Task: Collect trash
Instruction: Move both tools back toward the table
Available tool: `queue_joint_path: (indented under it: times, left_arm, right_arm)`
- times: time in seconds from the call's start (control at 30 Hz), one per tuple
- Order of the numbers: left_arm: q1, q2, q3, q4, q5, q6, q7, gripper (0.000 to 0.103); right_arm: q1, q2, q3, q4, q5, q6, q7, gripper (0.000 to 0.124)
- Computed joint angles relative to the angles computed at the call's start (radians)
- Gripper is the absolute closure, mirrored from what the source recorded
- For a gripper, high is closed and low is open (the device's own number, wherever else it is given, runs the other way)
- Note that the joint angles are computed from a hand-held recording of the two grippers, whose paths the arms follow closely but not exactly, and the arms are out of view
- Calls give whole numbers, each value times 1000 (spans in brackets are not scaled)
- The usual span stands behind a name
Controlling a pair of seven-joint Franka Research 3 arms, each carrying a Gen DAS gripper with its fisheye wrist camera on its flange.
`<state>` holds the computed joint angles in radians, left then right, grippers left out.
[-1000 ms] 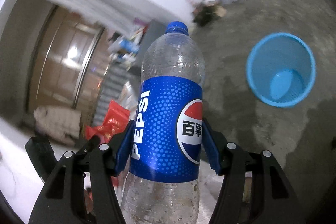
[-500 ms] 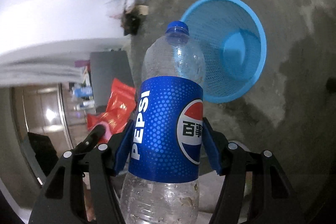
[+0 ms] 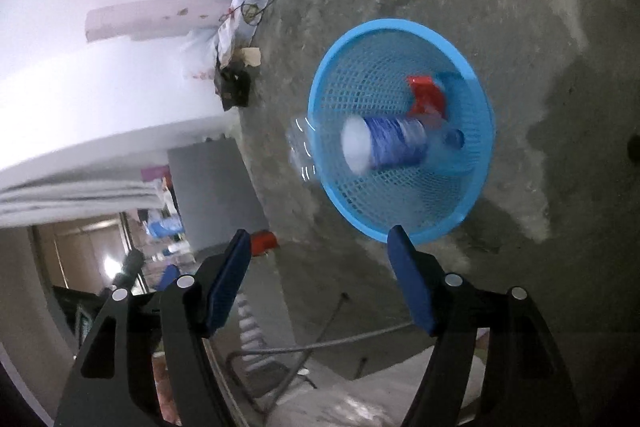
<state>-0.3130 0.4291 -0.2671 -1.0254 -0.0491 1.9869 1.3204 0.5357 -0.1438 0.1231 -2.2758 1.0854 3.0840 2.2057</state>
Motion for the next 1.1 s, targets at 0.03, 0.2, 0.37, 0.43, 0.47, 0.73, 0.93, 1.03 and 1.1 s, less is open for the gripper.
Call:
queue_joint_path:
  times: [0.03, 0.2, 0.37, 0.43, 0.47, 0.73, 0.93, 1.03, 1.1]
  left_arm:
    - [5, -22, -2, -24, -5, 15, 7, 33]
    - [49, -195, -17, -224, -82, 156, 68, 25]
    - [74, -349, -6, -373, -190, 237, 116, 20]
    - [82, -419, 7, -424, -256, 225, 148, 18]
    - [81, -449, 16, -447, -271, 222, 149, 17]
    - [68, -781, 112, -726, -269, 298, 108, 10]
    - [95, -1014, 190, -894, -171, 272, 46, 9]
    - [129, -1130, 220, -980, -121, 279, -12, 9]
    - [155, -1204, 247, -1031, -91, 276, -49, 9]
  right_arm:
    - [-16, -10, 12, -11, -54, -3, 34, 55]
    - [-147, -64, 100, -30, -479, -73, 314, 55]
    - [-255, -105, 185, 45, -870, -226, 518, 54]
    - [-271, -122, 205, 81, -991, -290, 562, 47]
    - [-277, -125, 214, 105, -1048, -324, 579, 46]
    - [-267, -117, 313, 363, -1507, -708, 647, 28]
    - [-202, -6, 409, 589, -1783, -1051, 634, 28]
    - [-148, 39, 414, 653, -1860, -1073, 598, 28]
    - [-111, 70, 417, 694, -1918, -1092, 578, 28]
